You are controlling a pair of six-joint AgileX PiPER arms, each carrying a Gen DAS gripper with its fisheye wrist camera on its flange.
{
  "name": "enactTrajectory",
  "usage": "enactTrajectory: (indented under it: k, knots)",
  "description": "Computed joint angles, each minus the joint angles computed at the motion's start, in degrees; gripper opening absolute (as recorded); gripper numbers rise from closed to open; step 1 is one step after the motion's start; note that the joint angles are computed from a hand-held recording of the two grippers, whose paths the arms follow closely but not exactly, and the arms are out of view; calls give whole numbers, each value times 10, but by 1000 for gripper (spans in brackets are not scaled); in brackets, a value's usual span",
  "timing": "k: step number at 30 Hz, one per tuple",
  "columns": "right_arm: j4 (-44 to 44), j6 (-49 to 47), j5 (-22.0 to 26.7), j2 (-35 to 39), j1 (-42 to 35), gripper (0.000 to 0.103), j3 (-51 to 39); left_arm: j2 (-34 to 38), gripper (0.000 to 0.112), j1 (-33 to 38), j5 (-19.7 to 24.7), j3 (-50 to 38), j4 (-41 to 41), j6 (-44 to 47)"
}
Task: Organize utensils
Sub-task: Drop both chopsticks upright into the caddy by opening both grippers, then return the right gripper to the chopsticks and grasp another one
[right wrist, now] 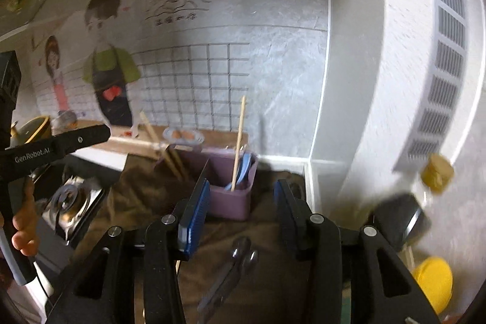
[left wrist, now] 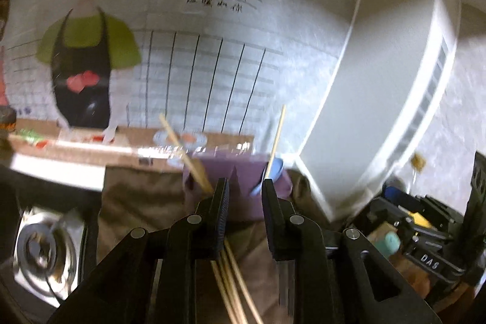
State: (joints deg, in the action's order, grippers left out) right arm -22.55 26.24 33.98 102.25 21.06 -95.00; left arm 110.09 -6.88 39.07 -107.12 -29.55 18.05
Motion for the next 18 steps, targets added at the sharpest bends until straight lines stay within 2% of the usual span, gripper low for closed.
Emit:
enactTrajectory:
  k: [4, 8, 10, 13, 18]
  knots:
    - [15, 10, -45, -44, 8, 41, 113, -78, 23, -12, -72, 168, 0, 35]
    - [-2, 21, -51, -40, 27, 41, 167, -130, 23, -20, -133, 299, 12, 34]
    - [58, -27, -60, -37, 22, 41, 187, -148, 23, -16, -155, 352, 2, 38]
    - [175, -124, -57, -22, 16, 41, 204, -164, 23, -7, -173, 418, -16, 47]
    - [188, -138, -62, 12, 48, 32, 224, -176, 23, 7, -185, 484, -52, 67]
